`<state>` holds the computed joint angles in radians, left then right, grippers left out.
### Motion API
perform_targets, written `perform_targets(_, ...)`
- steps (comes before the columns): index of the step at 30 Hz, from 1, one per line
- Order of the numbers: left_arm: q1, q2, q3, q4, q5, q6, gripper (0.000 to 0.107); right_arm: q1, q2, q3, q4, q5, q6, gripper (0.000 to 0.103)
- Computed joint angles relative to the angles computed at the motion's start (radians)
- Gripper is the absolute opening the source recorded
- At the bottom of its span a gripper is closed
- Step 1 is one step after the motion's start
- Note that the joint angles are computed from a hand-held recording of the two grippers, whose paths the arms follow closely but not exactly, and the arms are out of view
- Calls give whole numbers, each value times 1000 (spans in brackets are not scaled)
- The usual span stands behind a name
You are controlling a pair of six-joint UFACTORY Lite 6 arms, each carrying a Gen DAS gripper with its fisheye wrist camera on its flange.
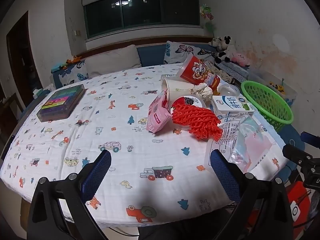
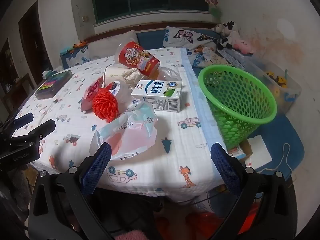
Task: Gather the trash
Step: 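Move both tools toward the trash pile on the bed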
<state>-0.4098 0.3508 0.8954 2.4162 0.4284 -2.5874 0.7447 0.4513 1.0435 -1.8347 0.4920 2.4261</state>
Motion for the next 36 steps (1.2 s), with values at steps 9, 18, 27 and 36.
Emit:
perform_targets(9,-10,14,13,10,-22,-21,96,-8,-2,-5,-14,-9,12,99)
perform_targets(18,4,12,18,33,-43,-29,96,-1,-3,-4,-8,-6,16,99)
perform_targets(27,2,23,29,40,-45,-35,96,-2,-4,-3,-6,-7,14,99)
perform_targets(36,15,22,33,63,-56,-57,96,-4,0,2,-7,-11,13,98)
